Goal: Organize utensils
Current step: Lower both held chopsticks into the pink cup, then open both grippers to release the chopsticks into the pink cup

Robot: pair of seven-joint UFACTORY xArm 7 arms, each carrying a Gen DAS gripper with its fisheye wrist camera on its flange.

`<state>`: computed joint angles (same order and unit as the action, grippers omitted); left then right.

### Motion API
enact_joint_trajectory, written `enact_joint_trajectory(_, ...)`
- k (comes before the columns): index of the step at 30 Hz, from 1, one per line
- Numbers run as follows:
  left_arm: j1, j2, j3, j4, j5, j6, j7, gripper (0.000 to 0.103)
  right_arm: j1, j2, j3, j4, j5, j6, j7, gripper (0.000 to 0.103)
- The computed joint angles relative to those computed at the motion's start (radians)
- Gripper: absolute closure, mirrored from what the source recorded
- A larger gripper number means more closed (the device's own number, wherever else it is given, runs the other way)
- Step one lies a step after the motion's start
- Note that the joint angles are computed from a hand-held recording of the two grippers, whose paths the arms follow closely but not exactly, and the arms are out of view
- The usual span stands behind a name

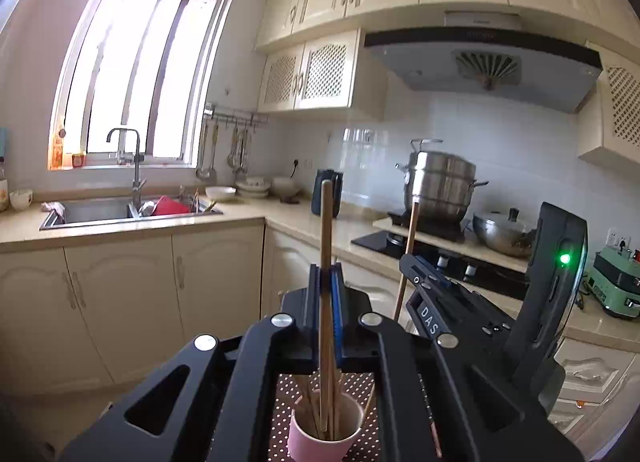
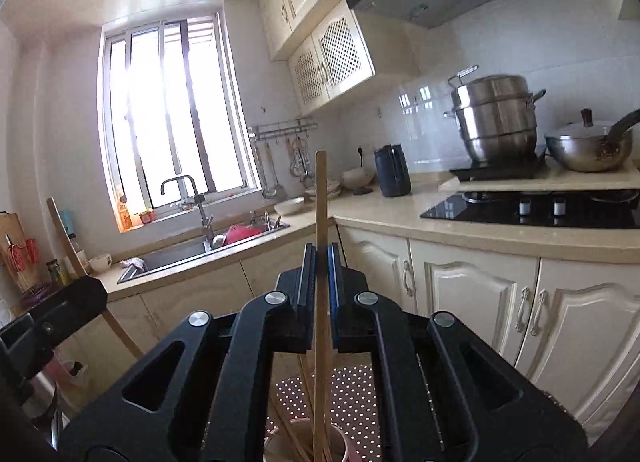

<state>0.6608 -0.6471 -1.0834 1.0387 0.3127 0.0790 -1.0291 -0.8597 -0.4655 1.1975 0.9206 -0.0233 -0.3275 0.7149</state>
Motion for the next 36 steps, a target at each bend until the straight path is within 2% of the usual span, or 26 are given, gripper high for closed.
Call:
enact_joint_trajectory(2, 0.018, 0.030, -0.022, 0.007, 0.002, 0.018, 0.005, 0.097, -0.051, 0.009, 0.054, 0.009, -0.008, 0.011, 0.001, 0.097)
enact_joint_trajectory(5, 0.050, 0.072, -0.058, 0.013, 0.013, 0.038, 0.005, 0.097, -0.088, 0.024, 0.096, 0.011, -0.041, 0.032, 0.006, 0.097)
enact_joint_trajectory(8, 0.071, 0.118, -0.093, 0.013, 0.030, 0.050, 0.018, 0.097, -0.080, 0.097, 0.099, 0.014, -0.158, 0.075, 0.037, 0.097)
enact_joint_trajectory(9, 0.075, 0.131, -0.103, 0.013, 0.032, 0.066, 0.018, 0.097, -0.065, 0.130, 0.098, 0.014, -0.166, 0.085, 0.019, 0.096)
enact_joint_trajectory(10, 0.084, 0.150, -0.118, 0.015, 0.038, 0.083, 0.020, 0.097, -0.016, 0.189, 0.069, 0.009, -0.182, 0.098, -0.010, 0.096)
enact_joint_trajectory(12, 0.102, 0.174, -0.139, 0.012, 0.060, 0.083, 0.031, 0.096, 0.105, 0.252, -0.028, -0.004, -0.190, 0.124, -0.056, 0.096)
enact_joint_trajectory(13, 0.111, 0.173, -0.148, 0.006, 0.068, 0.090, 0.030, 0.093, 0.175, 0.267, -0.090, -0.009, -0.191, 0.146, -0.079, 0.095)
enact_joint_trajectory(14, 0.112, 0.178, -0.150, 0.000, 0.072, 0.095, 0.033, 0.082, 0.204, 0.243, -0.117, -0.021, -0.181, 0.172, -0.095, 0.094)
enact_joint_trajectory(15, 0.106, 0.181, -0.145, -0.007, 0.074, 0.093, 0.033, 0.077, 0.190, 0.201, -0.110, -0.031, -0.175, 0.198, -0.092, 0.079)
enact_joint_trajectory(16, 0.094, 0.183, -0.134, -0.024, 0.076, 0.080, 0.032, 0.074, 0.179, 0.158, -0.107, -0.045, -0.175, 0.208, -0.073, 0.042)
enact_joint_trajectory(17, 0.092, 0.184, -0.133, -0.027, 0.080, 0.081, 0.028, 0.074, 0.191, 0.127, -0.127, -0.073, -0.175, 0.178, -0.054, 0.030)
enact_joint_trajectory(24, 0.015, 0.177, -0.072, -0.071, 0.112, 0.081, 0.000, 0.072, 0.377, 0.052, -0.301, -0.177, -0.146, 0.166, -0.074, 0.029)
enact_joint_trajectory(32, -0.085, 0.147, -0.001, -0.099, 0.154, 0.090, -0.047, 0.067, 0.528, -0.020, -0.432, -0.243, -0.132, 0.195, -0.080, 0.029)
enact_joint_trajectory(36, -0.144, 0.128, 0.036, -0.114, 0.169, 0.103, -0.065, 0.066, 0.568, -0.062, -0.465, -0.267, -0.137, 0.225, -0.066, 0.029)
